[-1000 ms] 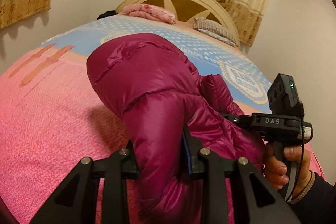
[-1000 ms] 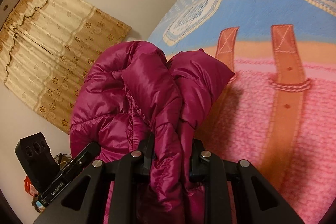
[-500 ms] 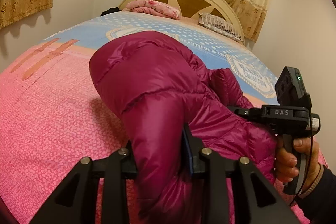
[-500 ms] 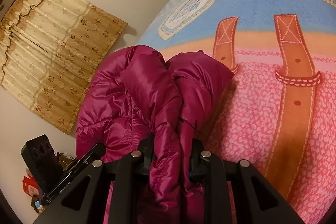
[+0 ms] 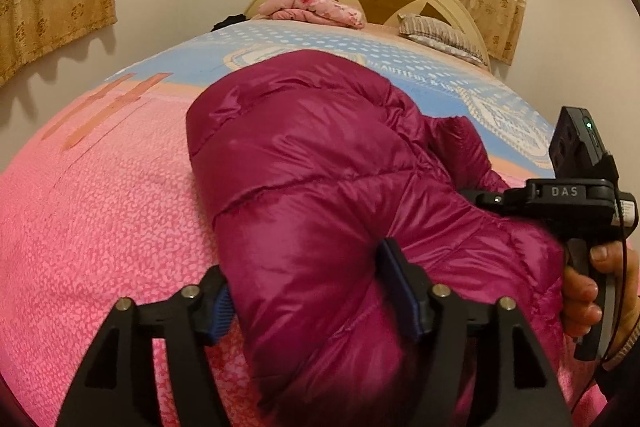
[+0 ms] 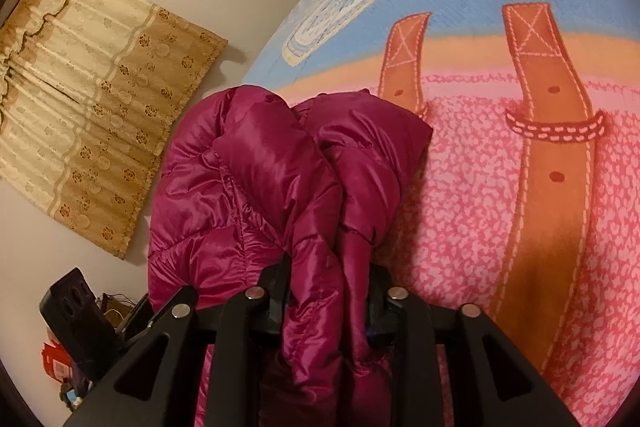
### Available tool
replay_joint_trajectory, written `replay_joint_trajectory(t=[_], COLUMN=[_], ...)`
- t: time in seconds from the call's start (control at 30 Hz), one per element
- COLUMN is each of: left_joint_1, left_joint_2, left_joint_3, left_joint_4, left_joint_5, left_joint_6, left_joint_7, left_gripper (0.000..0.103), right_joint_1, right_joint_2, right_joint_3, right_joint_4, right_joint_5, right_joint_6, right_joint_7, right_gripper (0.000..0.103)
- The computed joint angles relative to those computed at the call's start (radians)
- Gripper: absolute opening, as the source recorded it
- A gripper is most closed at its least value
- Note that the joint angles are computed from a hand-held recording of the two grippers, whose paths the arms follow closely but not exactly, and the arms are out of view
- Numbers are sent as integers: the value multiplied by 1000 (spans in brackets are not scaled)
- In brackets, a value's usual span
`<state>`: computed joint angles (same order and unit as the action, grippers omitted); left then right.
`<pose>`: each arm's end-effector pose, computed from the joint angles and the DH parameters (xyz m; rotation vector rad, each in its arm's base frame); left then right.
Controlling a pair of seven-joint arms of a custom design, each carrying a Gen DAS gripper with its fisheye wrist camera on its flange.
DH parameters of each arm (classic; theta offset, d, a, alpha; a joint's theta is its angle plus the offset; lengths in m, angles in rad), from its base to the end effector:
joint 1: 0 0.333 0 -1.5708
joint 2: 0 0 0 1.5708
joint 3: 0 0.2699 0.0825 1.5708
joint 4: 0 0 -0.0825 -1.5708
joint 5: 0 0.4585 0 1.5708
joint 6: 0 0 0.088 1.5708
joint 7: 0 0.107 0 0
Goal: Fold large clothes
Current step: 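Lay the jacket bundle down on the bed and open both tools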
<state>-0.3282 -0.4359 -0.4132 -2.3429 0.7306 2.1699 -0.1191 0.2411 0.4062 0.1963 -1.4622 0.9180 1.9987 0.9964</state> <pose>0.4152 -0.3470 0.4531 -2.1213 1.1206 -0.6376 0.6698 0.3455 0.4297 -2.0381 1.0236 0.6400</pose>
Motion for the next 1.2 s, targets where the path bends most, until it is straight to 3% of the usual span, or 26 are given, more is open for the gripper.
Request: replay_joint_trajectory(t=[0.27,0.57,0.73,0.87,1.07,1.2], left_joint_1=[-15,-53,-74,-94,-110,-123], left_joint_2=[23,29,41,40,64,63], left_joint_3=[-20,-31,-67,-82,-119,-120], left_joint_4=[34,78,133,163,234,251], left_joint_5=[-5,-10,44,80,168,214], left_joint_6=[-116,-199,-276,-313,-401,-403], left_joint_7=[-6,-1,-14,-29,-15,-11], left_gripper=[85,87,92,93,102,102], right_joint_1=[32,31,21,32,74,115], right_joint_2=[-46,-103,-248,-370,-589,-721], right_joint_3=[-6,-17,-40,-69,-128,-163], right_joint_4=[-46,-98,-237,-348,-554,-669], right_joint_5=[-56,-56,-15,38,110,147], right_joint_6=[82,132,203,237,297,344], right_joint_7=[-18,-26,-115,-187,-297,-368], right_gripper=[34,44,50,63,64,65])
